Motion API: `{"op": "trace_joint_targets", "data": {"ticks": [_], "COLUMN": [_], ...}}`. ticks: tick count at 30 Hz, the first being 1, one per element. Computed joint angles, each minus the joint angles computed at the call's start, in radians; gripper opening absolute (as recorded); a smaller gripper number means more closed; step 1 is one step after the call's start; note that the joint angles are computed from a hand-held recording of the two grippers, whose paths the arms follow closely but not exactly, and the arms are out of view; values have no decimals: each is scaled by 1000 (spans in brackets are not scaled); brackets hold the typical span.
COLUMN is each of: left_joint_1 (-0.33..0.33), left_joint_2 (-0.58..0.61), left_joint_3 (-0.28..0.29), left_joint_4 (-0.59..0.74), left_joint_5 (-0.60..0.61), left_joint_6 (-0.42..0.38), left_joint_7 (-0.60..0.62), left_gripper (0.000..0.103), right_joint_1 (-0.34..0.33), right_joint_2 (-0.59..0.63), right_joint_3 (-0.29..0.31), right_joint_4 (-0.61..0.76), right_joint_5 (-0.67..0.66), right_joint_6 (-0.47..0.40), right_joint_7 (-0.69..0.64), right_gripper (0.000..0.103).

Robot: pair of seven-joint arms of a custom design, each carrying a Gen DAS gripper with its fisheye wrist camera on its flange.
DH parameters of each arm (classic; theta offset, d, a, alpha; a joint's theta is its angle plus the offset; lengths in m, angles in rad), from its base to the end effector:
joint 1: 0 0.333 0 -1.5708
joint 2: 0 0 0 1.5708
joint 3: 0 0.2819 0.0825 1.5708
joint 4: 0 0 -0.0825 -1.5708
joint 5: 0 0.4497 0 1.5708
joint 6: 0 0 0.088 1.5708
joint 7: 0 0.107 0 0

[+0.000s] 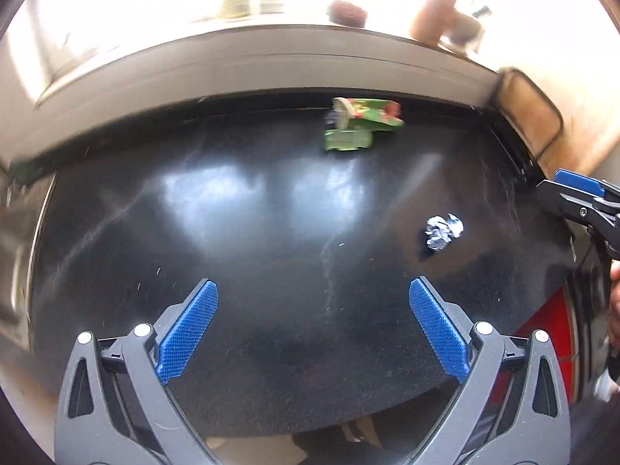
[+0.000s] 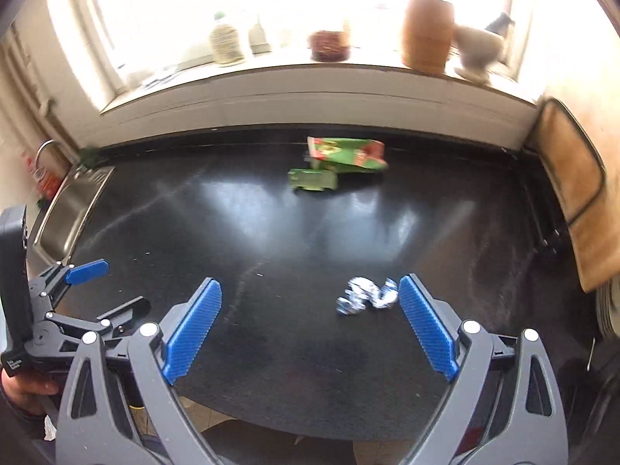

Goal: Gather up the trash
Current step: 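Swing both open tools back over the countertop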

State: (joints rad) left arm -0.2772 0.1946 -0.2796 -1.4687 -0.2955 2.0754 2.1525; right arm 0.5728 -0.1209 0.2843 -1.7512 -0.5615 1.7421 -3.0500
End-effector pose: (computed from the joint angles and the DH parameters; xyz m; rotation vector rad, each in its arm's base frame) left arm 0.6061 -0.3751 0.5794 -0.7890 2.8654 -0.8078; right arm 0.4254 0.4294 0.5943 -1.0939 2.4709 -0.6680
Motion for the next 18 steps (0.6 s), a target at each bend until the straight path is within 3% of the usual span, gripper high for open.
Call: {"op": "trace_joint_targets", "data": {"ticks": [6, 18], "left_joint_1": [-25, -81], "left_joint_2": [26, 161], "left_joint_3": [-18, -30], "left_joint_4": [43, 201], "left_joint_5": [10, 91], "left_joint_6": [-26, -46], "left_joint_7": [52, 36], "left_gripper": [96, 96], "right_joint_1": [-3, -36], "right_joint_2": [-67, -111], "right_joint_3": [12, 5], "right_joint_4": [-80, -164], "right_joint_5": [37, 101], "right_joint_6": [-9, 72], "right_joint_7": [42, -7], "right_gripper": [90, 90]}}
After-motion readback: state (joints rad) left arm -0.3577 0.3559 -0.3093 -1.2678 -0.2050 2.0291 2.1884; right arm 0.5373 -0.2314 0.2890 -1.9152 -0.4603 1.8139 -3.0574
